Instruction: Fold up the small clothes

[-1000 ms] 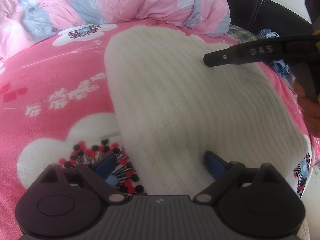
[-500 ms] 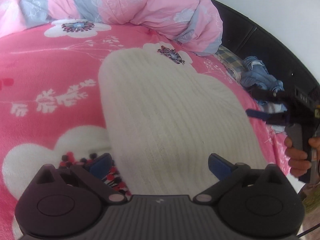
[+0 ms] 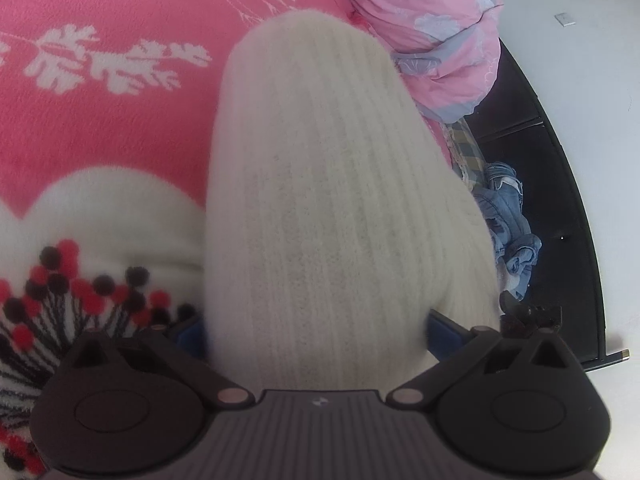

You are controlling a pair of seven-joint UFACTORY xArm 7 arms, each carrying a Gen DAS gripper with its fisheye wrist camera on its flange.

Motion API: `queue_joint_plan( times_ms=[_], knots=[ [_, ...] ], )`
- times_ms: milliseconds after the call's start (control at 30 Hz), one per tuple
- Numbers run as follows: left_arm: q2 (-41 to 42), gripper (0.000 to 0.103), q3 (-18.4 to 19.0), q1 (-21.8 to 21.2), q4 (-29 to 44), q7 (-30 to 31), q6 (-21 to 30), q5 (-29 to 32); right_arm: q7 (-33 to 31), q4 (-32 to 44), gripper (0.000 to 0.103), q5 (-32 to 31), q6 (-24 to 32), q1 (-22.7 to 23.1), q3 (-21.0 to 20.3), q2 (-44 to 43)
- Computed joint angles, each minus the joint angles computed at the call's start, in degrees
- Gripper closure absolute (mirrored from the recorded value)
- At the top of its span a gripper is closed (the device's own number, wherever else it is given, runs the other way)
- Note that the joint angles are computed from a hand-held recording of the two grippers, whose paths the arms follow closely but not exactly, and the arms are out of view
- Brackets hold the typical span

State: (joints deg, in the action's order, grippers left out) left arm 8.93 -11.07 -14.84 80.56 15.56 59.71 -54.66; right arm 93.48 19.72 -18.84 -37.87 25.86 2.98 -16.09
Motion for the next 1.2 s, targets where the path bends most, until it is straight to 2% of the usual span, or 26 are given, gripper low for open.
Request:
queue_joint_plan(
  times_ms=[100,267,467,533,633,700,800,933,1000,1100,1167,1200],
  knots=[
    [1.52,0.000,-0.30,0.12,0.87,0.15,0.37,-1.42,1.44,0.13,0.000,-2.84,-6.22,-0.81,-1.73,3.43],
    [2.47,0.000,-0.93,-0.31,1.84,-1.22,-0.49,-1.22,4.47,2.73,0.000,-7.49,-12.20,-4.89,-1.31,9.25],
    [1.85,0.000,-1.22,-1.10,1.94,-3.07,-2.11,0.54,5.78,7.03,0.000,-12.30,-11.01,-8.98,1.14,11.74],
    [0.48,0.000,-1.20,-1.71,1.48,-3.65,-3.21,2.71,4.53,7.34,0.000,-12.92,-6.86,-9.04,2.22,9.32],
    [-2.05,0.000,-1.38,-3.21,1.32,-3.22,-5.43,6.80,3.92,10.16,0.000,-17.65,6.39,-6.39,1.99,3.40],
    [-3.01,0.002,-1.36,-3.93,1.48,-2.99,-6.12,8.09,6.07,13.39,0.000,-22.85,15.76,-1.80,-0.58,0.31],
    [-6.11,0.007,-1.09,-4.73,1.11,-0.81,-7.27,9.98,6.25,15.95,0.000,-24.77,23.61,5.33,-4.73,-2.63],
    [-8.51,0.013,-0.20,-5.36,1.10,0.23,-7.02,11.90,2.35,21.04,0.000,-22.62,30.78,9.09,-3.83,-3.73],
    [-9.56,0.014,0.51,-5.21,0.69,1.12,-6.47,11.70,-3.69,26.49,0.000,-20.97,37.61,14.95,-5.84,-2.10],
    [-9.52,0.014,1.76,-4.44,0.60,-0.68,-4.66,12.11,-13.83,32.78,0.000,-14.26,47.86,20.67,-7.02,1.08],
    [-8.12,0.013,2.37,-3.67,1.05,-2.81,-2.32,13.09,-18.21,34.07,0.000,-8.45,51.95,22.30,-7.60,2.33],
    [-7.37,0.013,2.62,-3.17,1.15,-3.45,-1.03,13.37,-18.34,33.84,0.000,-6.92,53.80,22.03,-6.93,2.13]
  ],
)
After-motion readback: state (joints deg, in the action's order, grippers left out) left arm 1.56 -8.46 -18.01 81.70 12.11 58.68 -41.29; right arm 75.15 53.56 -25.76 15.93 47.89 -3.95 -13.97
